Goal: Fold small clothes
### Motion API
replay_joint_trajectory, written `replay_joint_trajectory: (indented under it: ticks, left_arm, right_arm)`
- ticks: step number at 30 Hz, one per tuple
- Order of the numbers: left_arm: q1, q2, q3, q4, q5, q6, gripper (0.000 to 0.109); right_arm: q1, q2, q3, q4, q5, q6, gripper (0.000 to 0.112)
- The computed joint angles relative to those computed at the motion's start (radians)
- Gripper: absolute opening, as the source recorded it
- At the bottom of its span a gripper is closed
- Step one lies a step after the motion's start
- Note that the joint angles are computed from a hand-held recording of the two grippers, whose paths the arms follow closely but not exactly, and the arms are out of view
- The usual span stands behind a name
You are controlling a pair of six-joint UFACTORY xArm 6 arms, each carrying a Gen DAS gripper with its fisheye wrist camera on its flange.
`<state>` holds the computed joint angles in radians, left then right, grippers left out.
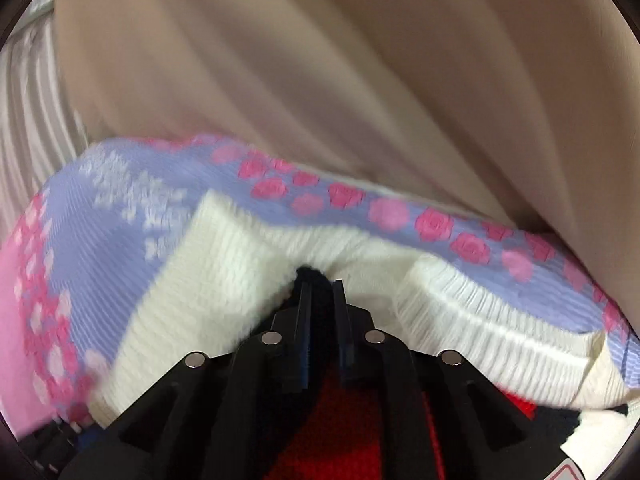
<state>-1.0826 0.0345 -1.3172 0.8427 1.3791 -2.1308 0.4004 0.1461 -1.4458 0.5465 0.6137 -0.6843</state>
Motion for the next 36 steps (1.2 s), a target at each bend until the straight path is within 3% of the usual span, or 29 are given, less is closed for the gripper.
replay_joint_trajectory:
  ticks: [2, 6, 9, 11, 12, 13, 15, 17, 19, 22, 25, 26, 27, 31, 32, 34, 36]
  left_arm:
    - [0.000, 0.006, -0.007, -0.003, 0.006, 0.007, 0.024]
    - [0.003, 0.009, -0.010, -0.004, 0.003, 0.016, 0.024]
    - [0.002, -0.005, 0.011, 0.005, -0.012, -0.003, 0.024]
    - [0.002, -0.008, 0.016, 0.006, -0.015, -0.008, 0.024]
    - [0.002, -0.010, 0.017, 0.007, -0.016, -0.008, 0.024]
    - [0.002, -0.010, 0.018, 0.006, -0.016, -0.008, 0.024]
    - [0.002, -0.009, 0.017, 0.006, -0.015, -0.007, 0.024]
    - [0.002, -0.009, 0.016, 0.005, -0.013, -0.002, 0.024]
    - [0.003, -0.007, 0.013, 0.002, -0.009, 0.004, 0.024]
    - [0.004, -0.005, 0.009, 0.000, -0.006, 0.012, 0.024]
    - [0.003, -0.017, 0.024, 0.008, -0.014, -0.005, 0.025]
    - [0.001, -0.020, 0.028, 0.010, -0.015, -0.011, 0.026]
    - [0.000, -0.022, 0.031, 0.011, -0.014, -0.015, 0.026]
    - [-0.003, -0.026, 0.036, 0.012, -0.010, -0.024, 0.025]
    - [-0.002, -0.025, 0.036, 0.012, -0.010, -0.023, 0.025]
    - [-0.002, -0.019, 0.029, 0.008, -0.006, -0.016, 0.025]
    - [0.000, -0.018, 0.027, 0.007, -0.008, -0.012, 0.025]
  right_arm:
    - [-0.013, 0.010, -0.018, 0.050, -0.004, -0.003, 0.005]
    - [0.008, 0.101, -0.059, -0.143, -0.023, 0.121, 0.005]
    - [-0.032, 0.038, -0.057, 0.020, 0.070, 0.076, 0.007]
    - [-0.078, -0.078, 0.052, 0.139, 0.036, -0.037, 0.008]
    - [-0.112, -0.127, 0.100, 0.156, 0.026, -0.069, 0.018]
    - [-0.141, -0.158, 0.133, 0.170, 0.020, -0.089, 0.037]
    - [-0.234, -0.217, 0.211, 0.192, -0.006, -0.134, 0.056]
    - [-0.328, -0.236, 0.274, 0.094, -0.093, -0.066, 0.058]
    - [-0.430, -0.211, 0.267, 0.084, -0.065, -0.034, 0.062]
    - [-0.527, -0.142, 0.200, 0.123, 0.083, -0.026, 0.057]
    - [-0.533, -0.155, 0.233, 0.170, 0.054, -0.104, 0.051]
    - [-0.515, -0.166, 0.251, 0.162, 0.035, -0.099, 0.043]
    - [-0.514, -0.172, 0.249, 0.181, 0.058, -0.122, 0.007]
    - [-0.556, -0.263, 0.288, 0.395, 0.087, -0.268, 0.006]
    - [-0.560, -0.267, 0.289, 0.386, 0.077, -0.263, 0.006]
    - [-0.539, -0.200, 0.273, 0.245, 0.015, -0.164, 0.005]
    - [-0.550, -0.142, 0.248, 0.188, 0.030, -0.118, 0.003]
